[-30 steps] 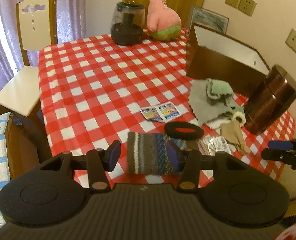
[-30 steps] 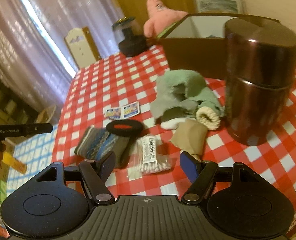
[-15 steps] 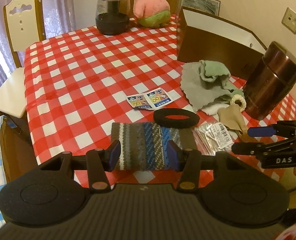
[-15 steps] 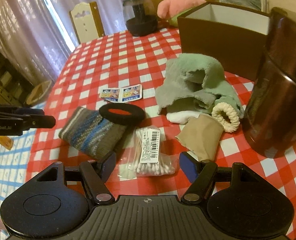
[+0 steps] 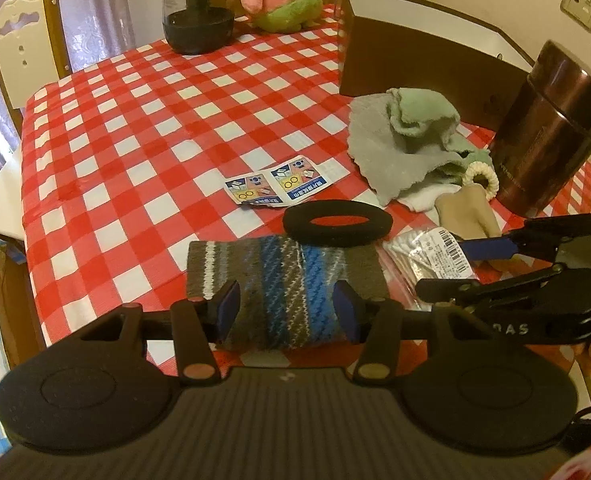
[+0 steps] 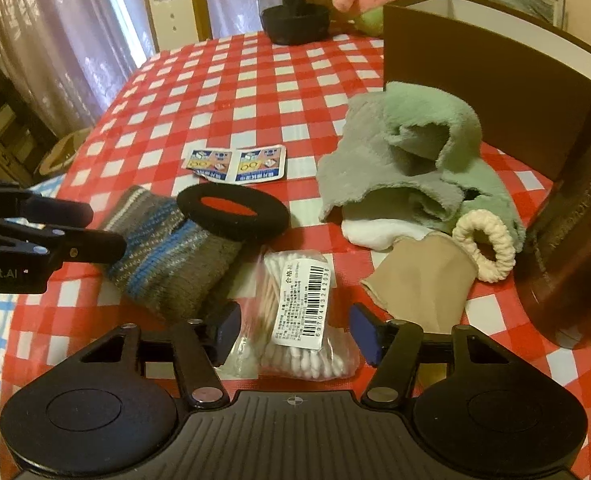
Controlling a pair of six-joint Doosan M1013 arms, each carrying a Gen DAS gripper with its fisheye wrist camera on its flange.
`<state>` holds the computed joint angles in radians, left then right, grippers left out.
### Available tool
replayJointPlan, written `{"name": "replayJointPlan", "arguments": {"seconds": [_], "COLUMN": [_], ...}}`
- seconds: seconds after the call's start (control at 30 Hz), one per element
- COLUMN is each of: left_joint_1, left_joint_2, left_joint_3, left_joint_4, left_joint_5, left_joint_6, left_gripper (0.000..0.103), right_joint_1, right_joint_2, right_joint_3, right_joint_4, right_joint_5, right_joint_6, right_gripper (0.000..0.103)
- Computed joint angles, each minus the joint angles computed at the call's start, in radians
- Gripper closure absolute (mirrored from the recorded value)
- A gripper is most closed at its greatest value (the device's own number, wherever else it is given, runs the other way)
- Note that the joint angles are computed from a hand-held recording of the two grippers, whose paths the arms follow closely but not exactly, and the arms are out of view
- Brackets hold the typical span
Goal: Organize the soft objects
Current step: 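Grasp the black ring with the left gripper while the right grasps the cotton-swab bag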
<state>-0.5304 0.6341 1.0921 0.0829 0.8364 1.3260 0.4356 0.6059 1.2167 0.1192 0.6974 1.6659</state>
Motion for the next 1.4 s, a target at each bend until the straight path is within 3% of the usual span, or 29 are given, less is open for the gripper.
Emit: {"name": "replayJointPlan", "arguments": {"seconds": [0.13, 0.2, 0.3, 0.67, 0.9, 1.07, 1.23, 1.4], "left_joint_1": [-0.006, -0.009, -0.012, -0.036, -0.035, -0.039, -0.033, -0.029], "left_joint_2": [0.015, 0.021, 0.031, 0.078, 0.063, 0.061, 0.083, 0.108], "left_joint_3": [-0.02, -0.027, -0.04, -0.086, -0.06, -0.039, -0.06, -0.089], "left_joint_4": [0.027, 0.031, 0.013, 0.029, 0.092, 0.181, 0.12, 0.083], "left_joint_5": [0.024, 0.028, 0.039, 0.07, -0.003, -0.085, -0.102, -0.107], "left_joint_6": [-0.009, 0.001, 0.029, 0.056, 0.126, 0.232, 0.445, 0.564], "left_gripper": [0.044, 0.044, 0.044, 0.044, 0.044, 0.046, 0.049, 0.055], "right_joint_1": [0.003, 0.004, 0.0, -0.005, -0.003, -0.002, -0.004, -0.008], "right_joint_2": [0.01, 0.015, 0.014, 0.012, 0.008, -0.006, 0.003, 0.007], "right_joint_3": [-0.007, -0.012, -0.005, 0.0, 0.006, 0.013, -0.015, -0.017], "right_joint_4": [-0.018, -0.018, 0.015, 0.051, 0.041, 0.005, -0.011, 0.002], "right_joint_5": [0.004, 0.014, 0.004, 0.001, -0.011, -0.05, -0.033, -0.034], "right_joint_6": [-0.009, -0.024, -0.059, -0.056, -0.02, 0.035, 0.065, 0.07], "right_gripper": [0.047, 0.06, 0.067, 0.068, 0.071, 0.073, 0.073, 0.073]}}
